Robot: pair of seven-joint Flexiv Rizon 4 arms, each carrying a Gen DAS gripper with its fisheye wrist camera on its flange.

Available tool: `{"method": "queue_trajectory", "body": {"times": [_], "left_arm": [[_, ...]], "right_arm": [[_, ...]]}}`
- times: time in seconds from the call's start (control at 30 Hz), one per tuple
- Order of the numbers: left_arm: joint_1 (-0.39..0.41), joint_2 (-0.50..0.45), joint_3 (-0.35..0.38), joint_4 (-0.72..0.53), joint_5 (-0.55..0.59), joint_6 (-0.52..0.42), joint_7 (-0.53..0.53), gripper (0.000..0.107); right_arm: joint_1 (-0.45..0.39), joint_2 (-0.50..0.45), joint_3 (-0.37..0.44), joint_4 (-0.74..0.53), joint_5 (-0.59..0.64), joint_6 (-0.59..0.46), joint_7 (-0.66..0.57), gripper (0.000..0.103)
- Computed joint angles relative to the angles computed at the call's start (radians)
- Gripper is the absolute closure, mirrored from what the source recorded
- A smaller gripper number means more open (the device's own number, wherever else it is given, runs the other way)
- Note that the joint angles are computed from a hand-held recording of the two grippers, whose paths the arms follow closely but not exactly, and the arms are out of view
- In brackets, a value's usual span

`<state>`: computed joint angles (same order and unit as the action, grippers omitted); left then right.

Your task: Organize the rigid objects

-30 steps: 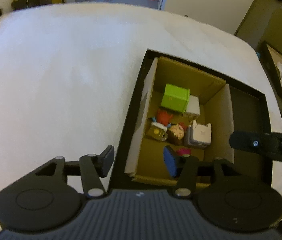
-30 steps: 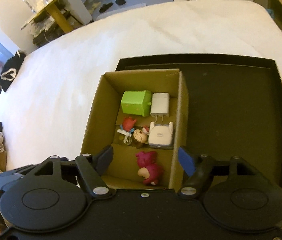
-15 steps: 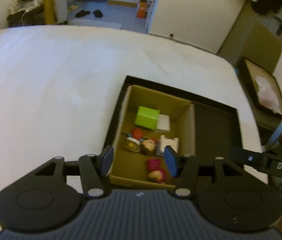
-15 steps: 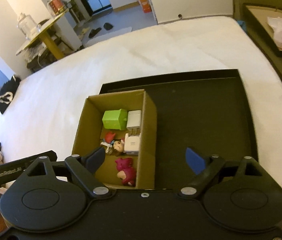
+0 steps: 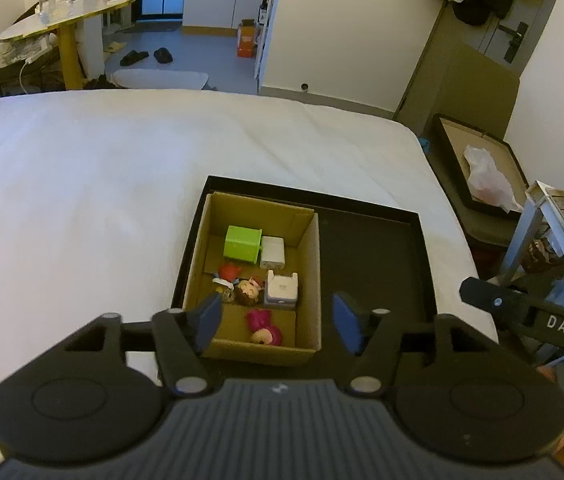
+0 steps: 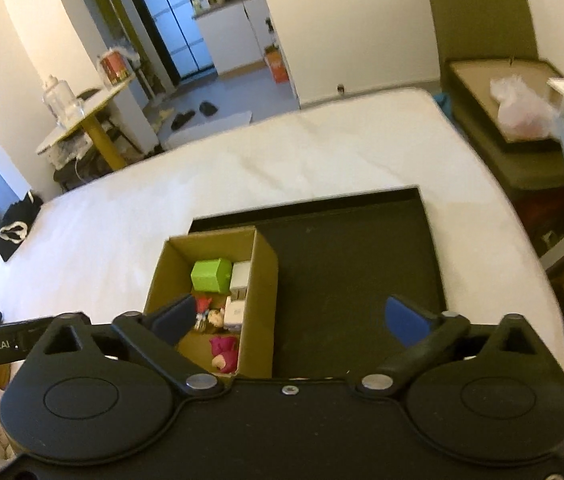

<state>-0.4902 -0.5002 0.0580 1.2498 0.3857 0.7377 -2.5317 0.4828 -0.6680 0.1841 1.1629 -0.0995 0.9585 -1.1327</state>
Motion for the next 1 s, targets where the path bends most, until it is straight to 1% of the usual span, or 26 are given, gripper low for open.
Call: {"method": "queue_trajectory", "body": {"times": [0.1,0.13,0.2,0.3,0.4,0.47,0.6,0.8,1.0], "left_arm": [[-0.015,0.013,0.001,-0.011,0.012,-0.042,0.004,0.025],[-0.016,0.018,-0.001,-0.009,0.015,-0.041,0.003,0.023],[-0.017,0.032,-0.004,0.000,0.020,-0.040,0.000,0.015],[-0.001,0.051,-0.019,0.026,-0.009,-0.030,-0.002,0.009],[-0.012,0.067,-0.016,0.030,0.016,-0.050,-0.005,0.005],[-0.015,0.077,-0.018,0.033,0.028,-0.064,-0.010,0.005],[-0.013,0.105,-0.024,0.062,0.047,-0.055,-0.031,0.004],[-0.013,0.128,-0.037,0.083,0.073,-0.041,-0.035,0.004],[-0.001,0.162,-0.050,0.141,0.068,0.015,-0.046,0.004]], "right_arm": [[-0.005,0.024,-0.003,0.026,-0.001,0.020,0.003,0.000],[-0.006,0.031,-0.003,0.033,-0.001,0.026,0.003,0.000],[-0.005,0.044,-0.006,0.046,-0.009,0.033,0.005,0.000],[-0.002,0.065,-0.011,0.069,-0.024,0.047,0.010,0.000],[0.001,0.081,-0.015,0.081,-0.035,0.046,0.023,0.000],[0.005,0.090,-0.019,0.087,-0.046,0.041,0.035,0.000],[0.010,0.109,-0.021,0.096,-0.061,0.022,0.056,0.000],[0.010,0.143,-0.014,0.133,-0.069,0.023,0.072,0.000],[0.014,0.182,-0.020,0.178,-0.087,0.020,0.107,0.000]]}}
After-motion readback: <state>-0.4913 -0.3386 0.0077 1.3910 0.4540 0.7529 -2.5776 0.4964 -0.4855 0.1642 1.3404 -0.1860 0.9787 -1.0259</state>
